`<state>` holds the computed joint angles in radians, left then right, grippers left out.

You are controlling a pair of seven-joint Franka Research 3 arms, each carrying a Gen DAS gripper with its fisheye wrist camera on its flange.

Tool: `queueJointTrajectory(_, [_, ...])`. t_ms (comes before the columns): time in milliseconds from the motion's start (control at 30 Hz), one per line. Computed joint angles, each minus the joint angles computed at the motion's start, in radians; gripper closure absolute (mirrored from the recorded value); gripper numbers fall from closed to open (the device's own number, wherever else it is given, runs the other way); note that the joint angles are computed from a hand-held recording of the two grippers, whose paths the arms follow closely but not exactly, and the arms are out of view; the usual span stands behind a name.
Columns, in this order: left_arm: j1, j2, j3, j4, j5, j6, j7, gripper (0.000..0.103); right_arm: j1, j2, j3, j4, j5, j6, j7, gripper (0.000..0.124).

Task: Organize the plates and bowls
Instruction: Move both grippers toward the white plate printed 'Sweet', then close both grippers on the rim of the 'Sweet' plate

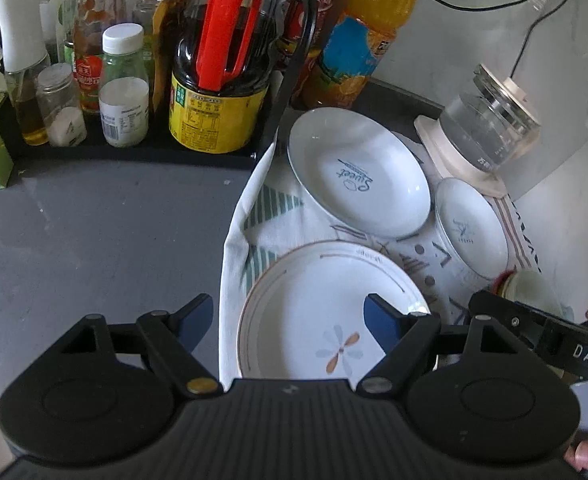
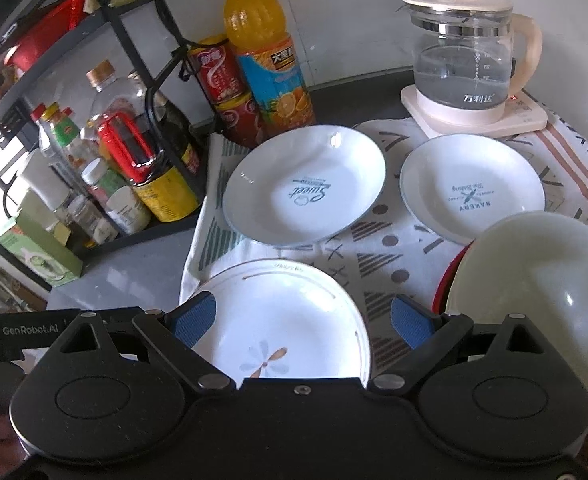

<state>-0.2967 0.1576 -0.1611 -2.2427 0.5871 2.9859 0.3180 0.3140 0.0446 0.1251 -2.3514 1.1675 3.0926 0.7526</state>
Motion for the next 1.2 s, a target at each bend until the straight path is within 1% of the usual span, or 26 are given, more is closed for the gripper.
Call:
queueJointTrajectory(33, [-0.001, 0.01, 0.004, 0.009, 0.003, 0.007, -0.008, 0.022, 0.0, 0.006, -0.004, 0.005, -0.015, -0.001, 0.021, 0.03])
queueJointTrajectory(100, [-0.003, 0.027, 0.013, 0.023, 0.005, 0.02, -0.022, 0.023, -0.009, 0.02, 0.002, 0.025, 0.029, -0.007, -0.016, 0.032])
queueJointTrajectory(167, [-0.01, 0.046, 0.026, 0.046, 0.014, 0.024, -0.035, 0.023, -0.01, 0.038, 0.0, 0.04, 0.007, 0.001, 0.013, 0.037])
queueJointTrajectory(267, [-0.023, 0.076, 0.047, 0.08, 0.03, 0.037, -0.053, 0.024, -0.03, 0.07, 0.01, 0.077, 0.036, 0.003, 0.006, 0.04])
queueJointTrajectory(333, [-0.025, 0.099, 0.052, 0.104, 0.024, 0.043, -0.053, 0.025, -0.034, 0.093, 0.004, 0.096, -0.021, 0.0, 0.068, 0.042])
queueJointTrajectory(400, [-0.038, 0.122, 0.068, 0.128, 0.027, 0.049, -0.064, 0.025, -0.052, 0.113, 0.014, 0.118, -0.027, -0.011, 0.08, 0.048])
queueJointTrajectory(500, [-0.065, 0.16, 0.101, 0.168, 0.042, 0.06, -0.09, 0.026, -0.066, 0.145, 0.02, 0.146, -0.062, -0.011, 0.126, 0.049])
queueJointTrajectory(567, [-0.079, 0.186, 0.122, 0.191, 0.046, 0.075, -0.108, 0.027, -0.091, 0.165, 0.035, 0.169, -0.054, -0.034, 0.138, 0.056])
queueJointTrajectory(667, [-0.099, 0.226, 0.15, 0.225, 0.04, 0.094, -0.131, 0.03, -0.107, 0.202, 0.039, 0.204, -0.073, -0.054, 0.177, 0.064])
queueJointTrajectory(767, [-0.127, 0.268, 0.186, 0.261, 0.034, 0.11, -0.153, 0.034, -0.127, 0.237, 0.051, 0.239, -0.08, -0.064, 0.189, 0.066])
queueJointTrajectory(833, [-0.129, 0.297, 0.19, 0.283, 0.015, 0.117, -0.152, 0.04, -0.132, 0.259, 0.05, 0.259, -0.104, -0.071, 0.224, 0.066])
queueJointTrajectory(900, [-0.139, 0.321, 0.205, 0.301, -0.002, 0.127, -0.156, 0.043, -0.144, 0.286, 0.057, 0.284, -0.115, -0.075, 0.244, 0.067])
queueJointTrajectory(1000, [-0.154, 0.356, 0.225, 0.329, -0.028, 0.14, -0.155, 0.049, -0.144, 0.328, 0.047, 0.32, -0.173, -0.088, 0.32, 0.069])
queueJointTrajectory(1100, [-0.158, 0.392, 0.231, 0.36, -0.06, 0.146, -0.143, 0.054, -0.165, 0.363, 0.063, 0.353, -0.202, -0.099, 0.355, 0.072])
queueJointTrajectory(1200, [-0.154, 0.417, 0.225, 0.381, -0.095, 0.147, -0.126, 0.059, -0.163, 0.395, 0.054, 0.384, -0.26, -0.111, 0.416, 0.073])
